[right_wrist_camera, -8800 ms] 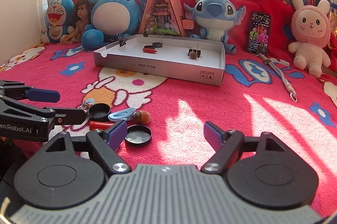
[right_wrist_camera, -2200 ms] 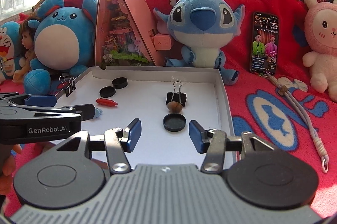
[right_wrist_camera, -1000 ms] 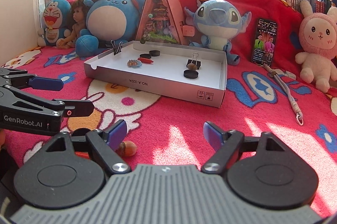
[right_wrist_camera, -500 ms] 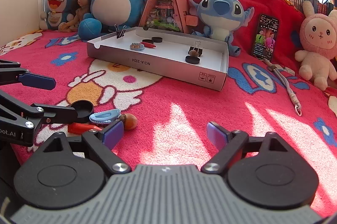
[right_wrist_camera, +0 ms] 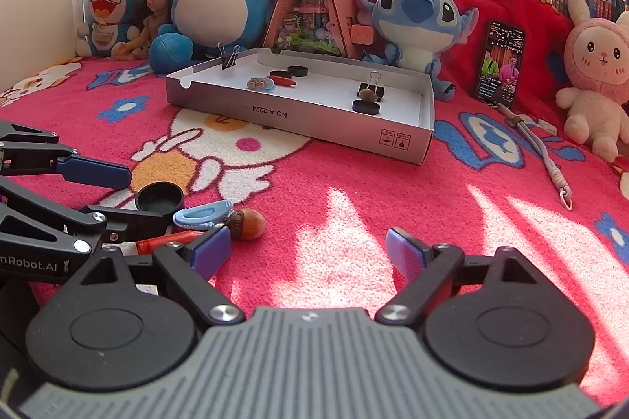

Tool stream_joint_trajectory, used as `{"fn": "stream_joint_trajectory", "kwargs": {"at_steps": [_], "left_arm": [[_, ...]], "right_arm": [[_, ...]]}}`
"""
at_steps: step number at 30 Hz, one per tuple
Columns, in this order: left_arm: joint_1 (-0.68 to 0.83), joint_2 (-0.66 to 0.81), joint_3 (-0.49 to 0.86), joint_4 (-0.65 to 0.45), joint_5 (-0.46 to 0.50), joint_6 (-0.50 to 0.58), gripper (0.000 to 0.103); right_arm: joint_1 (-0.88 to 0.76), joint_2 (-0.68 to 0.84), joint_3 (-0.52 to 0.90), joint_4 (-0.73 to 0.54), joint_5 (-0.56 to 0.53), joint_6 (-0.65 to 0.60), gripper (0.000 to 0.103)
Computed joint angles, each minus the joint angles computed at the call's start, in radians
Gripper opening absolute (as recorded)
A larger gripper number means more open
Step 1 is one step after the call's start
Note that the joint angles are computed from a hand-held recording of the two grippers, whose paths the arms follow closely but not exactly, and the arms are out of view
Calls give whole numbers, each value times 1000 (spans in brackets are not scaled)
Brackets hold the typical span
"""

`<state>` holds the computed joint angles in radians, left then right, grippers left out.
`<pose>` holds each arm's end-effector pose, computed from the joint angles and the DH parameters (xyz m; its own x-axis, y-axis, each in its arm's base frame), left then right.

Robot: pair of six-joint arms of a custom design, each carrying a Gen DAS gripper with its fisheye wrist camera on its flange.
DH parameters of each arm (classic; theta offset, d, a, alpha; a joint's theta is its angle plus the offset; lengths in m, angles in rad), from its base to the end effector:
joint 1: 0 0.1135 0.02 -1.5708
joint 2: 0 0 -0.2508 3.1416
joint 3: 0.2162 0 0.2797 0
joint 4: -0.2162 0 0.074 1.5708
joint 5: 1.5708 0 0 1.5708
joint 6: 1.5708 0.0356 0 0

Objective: Organize rigid objects
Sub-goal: 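Withdraw both tools from the box toward the black lid and brown nut, then grasp the black lid with the left tool while the right tool grasps the brown nut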

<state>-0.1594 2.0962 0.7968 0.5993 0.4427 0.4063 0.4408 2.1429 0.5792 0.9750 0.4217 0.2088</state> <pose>0.3511 -0.0719 0.0150 -0.3998 0.4260 -0.8116 0.6803 0.7313 0.0487 0.2832 0.1175 -0.0075 -0.5082 -0.0306 -0.8607 0.0245 0.9985 -0.0500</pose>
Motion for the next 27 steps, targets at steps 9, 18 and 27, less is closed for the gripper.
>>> {"fn": "stream_joint_trajectory", "kwargs": {"at_steps": [9,18,27], "left_arm": [[-4,12,23,-8,-9,-19,40],[-6,23,32,6,-22,-37,39],[-19,45,42,43,-64,-41,45]], "right_arm": [[5,23,14,16,2,-4,92],[12,27,20,21,-20,9,81],[20,29,20,49,-33,16,53]]}}
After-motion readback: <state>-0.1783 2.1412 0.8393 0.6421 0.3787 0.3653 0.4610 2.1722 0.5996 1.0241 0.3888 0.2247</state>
